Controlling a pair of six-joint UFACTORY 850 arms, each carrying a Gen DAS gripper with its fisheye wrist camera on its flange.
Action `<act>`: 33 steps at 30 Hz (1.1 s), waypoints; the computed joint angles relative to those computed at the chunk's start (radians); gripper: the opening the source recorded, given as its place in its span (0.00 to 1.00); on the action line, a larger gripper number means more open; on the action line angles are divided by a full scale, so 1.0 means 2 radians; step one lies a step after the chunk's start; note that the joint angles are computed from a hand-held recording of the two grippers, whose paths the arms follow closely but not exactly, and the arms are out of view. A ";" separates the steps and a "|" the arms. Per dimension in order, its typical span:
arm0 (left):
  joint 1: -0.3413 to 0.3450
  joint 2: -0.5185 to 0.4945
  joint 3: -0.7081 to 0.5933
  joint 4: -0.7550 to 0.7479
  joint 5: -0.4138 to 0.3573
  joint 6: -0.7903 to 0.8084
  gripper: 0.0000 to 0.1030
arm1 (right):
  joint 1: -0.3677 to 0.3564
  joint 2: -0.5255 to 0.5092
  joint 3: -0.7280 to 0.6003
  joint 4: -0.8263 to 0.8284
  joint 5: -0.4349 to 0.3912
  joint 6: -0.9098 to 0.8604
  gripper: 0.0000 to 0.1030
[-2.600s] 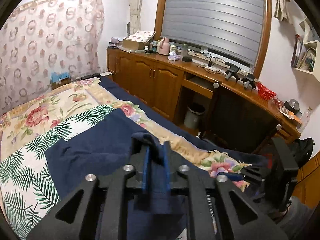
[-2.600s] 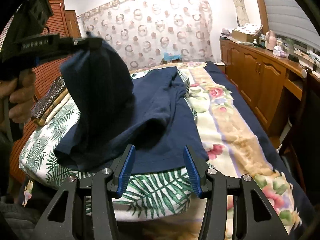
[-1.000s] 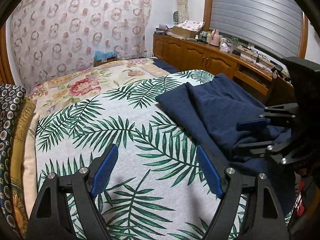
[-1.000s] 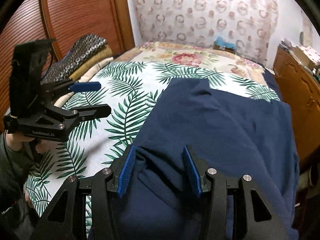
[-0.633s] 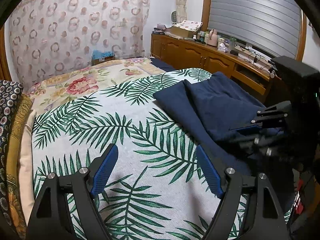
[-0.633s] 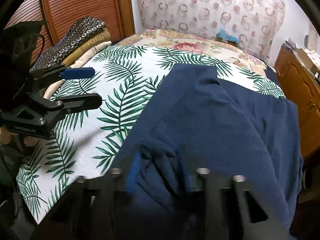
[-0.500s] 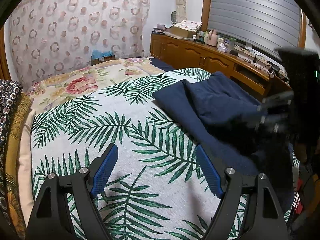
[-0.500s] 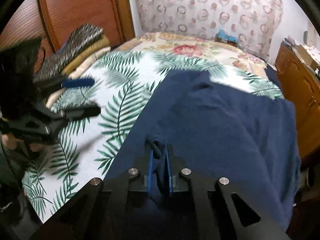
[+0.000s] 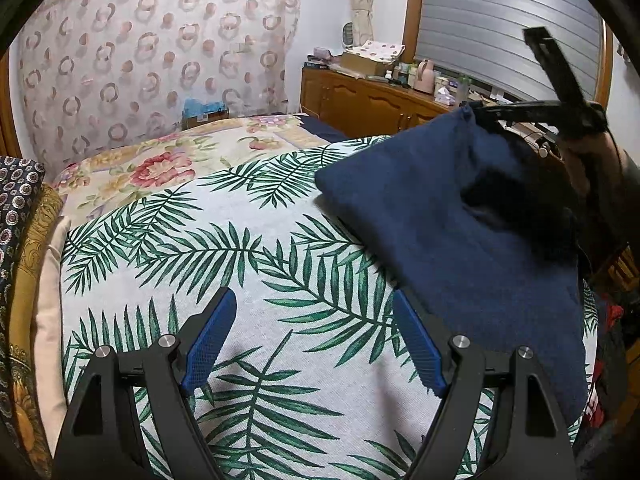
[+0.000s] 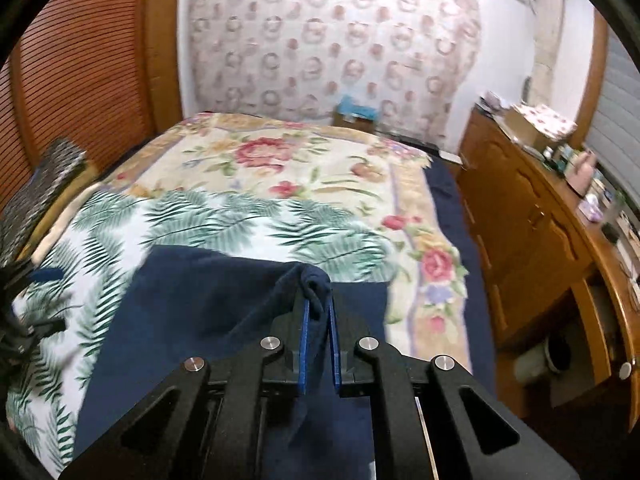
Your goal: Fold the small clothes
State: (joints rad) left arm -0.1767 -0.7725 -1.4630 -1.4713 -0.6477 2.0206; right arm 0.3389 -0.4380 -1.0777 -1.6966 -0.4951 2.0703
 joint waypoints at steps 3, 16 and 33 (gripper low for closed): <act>-0.001 0.001 0.002 0.000 0.001 0.001 0.79 | -0.011 -0.012 -0.017 0.029 0.007 -0.031 0.08; -0.003 -0.003 -0.001 0.003 0.009 -0.005 0.79 | -0.023 -0.050 -0.065 0.130 -0.008 -0.091 0.41; -0.019 0.062 0.080 -0.024 0.014 0.040 0.79 | 0.079 0.071 0.135 -0.027 -0.012 0.134 0.41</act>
State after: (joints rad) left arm -0.2155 -0.6477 -1.3021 -1.5201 -0.6187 2.0996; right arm 0.4978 -0.2969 -0.8068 -1.7510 -0.5196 2.3392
